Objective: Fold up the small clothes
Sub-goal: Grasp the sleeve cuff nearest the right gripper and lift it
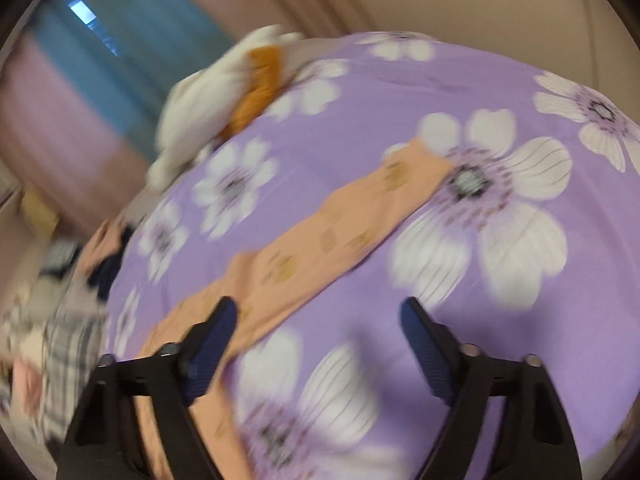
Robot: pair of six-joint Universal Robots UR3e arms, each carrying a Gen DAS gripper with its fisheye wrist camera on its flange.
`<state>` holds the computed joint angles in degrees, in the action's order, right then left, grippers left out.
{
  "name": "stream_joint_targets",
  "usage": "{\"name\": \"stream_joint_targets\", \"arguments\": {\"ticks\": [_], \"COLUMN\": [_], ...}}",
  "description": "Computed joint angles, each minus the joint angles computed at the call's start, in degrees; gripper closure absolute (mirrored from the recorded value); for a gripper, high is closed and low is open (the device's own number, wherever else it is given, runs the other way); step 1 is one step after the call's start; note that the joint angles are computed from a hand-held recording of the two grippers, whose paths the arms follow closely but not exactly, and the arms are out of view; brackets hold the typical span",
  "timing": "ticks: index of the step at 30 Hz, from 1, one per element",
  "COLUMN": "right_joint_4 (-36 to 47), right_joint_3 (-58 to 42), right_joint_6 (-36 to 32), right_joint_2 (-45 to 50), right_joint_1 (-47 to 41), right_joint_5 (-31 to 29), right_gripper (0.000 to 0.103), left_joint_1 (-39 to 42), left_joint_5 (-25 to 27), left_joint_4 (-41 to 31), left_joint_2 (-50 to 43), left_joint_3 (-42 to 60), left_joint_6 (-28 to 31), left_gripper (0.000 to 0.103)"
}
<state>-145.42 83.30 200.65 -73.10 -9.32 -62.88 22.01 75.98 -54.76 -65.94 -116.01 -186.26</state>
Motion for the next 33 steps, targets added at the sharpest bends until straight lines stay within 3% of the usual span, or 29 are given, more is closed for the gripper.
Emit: {"name": "stream_joint_targets", "arguments": {"ticks": [4,10,12,13,15,16,17,25,33], "right_joint_4": [2.87,10.62,10.21,9.5,5.88,4.44,4.53,-14.98,-8.2], "right_joint_3": [-13.57,-35.16,-38.53,-38.86,-38.72,-37.69,-37.88,-18.4,-22.54], "right_joint_6": [5.35,9.53,10.74,11.47,14.25,15.21,15.88,18.92,16.26], "right_joint_2": [13.05,29.32,32.79,33.7,35.63,35.51,35.67,24.35,24.97], "right_joint_1": [-3.45,-2.58,-2.65,-2.7,-2.97,-3.16,-3.18,-5.75,-3.69], "right_joint_5": [2.04,-3.46,-2.48,-1.87,-0.67,-0.66,-1.18,-2.93,-8.25], "right_gripper": [0.044,0.05,0.05,0.051,0.065,0.083,0.093,0.095,0.095], "left_joint_1": [-1.45,-0.99,-0.43,-0.29,0.05,0.04,0.07,0.71,3.87], "left_joint_5": [0.76,0.76,0.24,0.17,0.11,0.17,0.14,-0.8,-4.68], "left_joint_4": [2.44,2.33,2.01,1.98,2.25,2.49,2.62,2.22,-1.59], "left_joint_2": [-3.76,-6.81,-6.88,-6.96,-6.96,-7.03,-7.11,-7.36,-4.87], "left_joint_3": [-0.61,-0.95,-1.26,-1.29,-1.62,-1.83,-1.92,-1.64,-1.41], "left_joint_6": [-0.73,-0.98,-0.81,-0.72,-0.57,-0.61,-0.56,0.16,1.3], "left_gripper": [0.018,0.02,0.02,0.02,0.02,0.019,0.019,0.017,0.017]}}
